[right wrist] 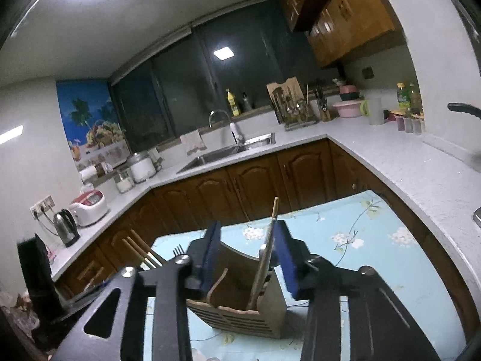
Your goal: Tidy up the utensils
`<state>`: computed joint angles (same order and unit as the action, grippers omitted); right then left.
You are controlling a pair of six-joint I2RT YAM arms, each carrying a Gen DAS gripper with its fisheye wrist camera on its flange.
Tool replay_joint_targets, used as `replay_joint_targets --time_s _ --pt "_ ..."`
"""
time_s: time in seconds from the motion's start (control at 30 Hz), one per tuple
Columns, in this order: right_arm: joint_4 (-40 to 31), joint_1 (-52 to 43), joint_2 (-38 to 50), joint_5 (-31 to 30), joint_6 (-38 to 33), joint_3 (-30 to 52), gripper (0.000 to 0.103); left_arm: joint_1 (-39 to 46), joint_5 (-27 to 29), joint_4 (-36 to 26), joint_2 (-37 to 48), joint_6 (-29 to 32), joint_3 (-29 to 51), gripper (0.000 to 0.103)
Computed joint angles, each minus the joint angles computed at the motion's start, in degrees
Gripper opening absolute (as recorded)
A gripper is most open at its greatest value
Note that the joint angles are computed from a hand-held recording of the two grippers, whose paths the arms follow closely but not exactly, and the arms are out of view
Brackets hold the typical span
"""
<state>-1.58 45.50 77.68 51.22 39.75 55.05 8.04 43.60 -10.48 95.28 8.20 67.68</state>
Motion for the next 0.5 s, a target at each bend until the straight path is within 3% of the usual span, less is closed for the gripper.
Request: replay_joint_targets --time_s 0.07,0.1,0.17,0.23,0.5 --pt "0.27 1.66 -1.48 1.24 0.26 -1.32 0.057 1.6 0.93 -0.27 -1.77 0.89 -2.15 0.048" --pt "0.57 2.63 -2.26 2.1 0.39 -2.2 0.068 2.53 1.31 -0.16 -2.66 1.44 -3.4 0.055" --pt "1.54 5.01 -3.53 4.77 1.27 -4.39 0.082 4.59 1.71 0.31 -4.44 2.35 -6.15 0.069" --pt "2.29 7.26 -4.36 6.67 2.65 -6.56 0.085 6.84 2.38 0.72 -5.87 3.18 -8.8 0.083" --pt "-8.31 17.35 -1.81 12.78 17.52 -8.63 0.095 17.31 5.96 -5.21 -9.14 12.79 -16.32 0.093"
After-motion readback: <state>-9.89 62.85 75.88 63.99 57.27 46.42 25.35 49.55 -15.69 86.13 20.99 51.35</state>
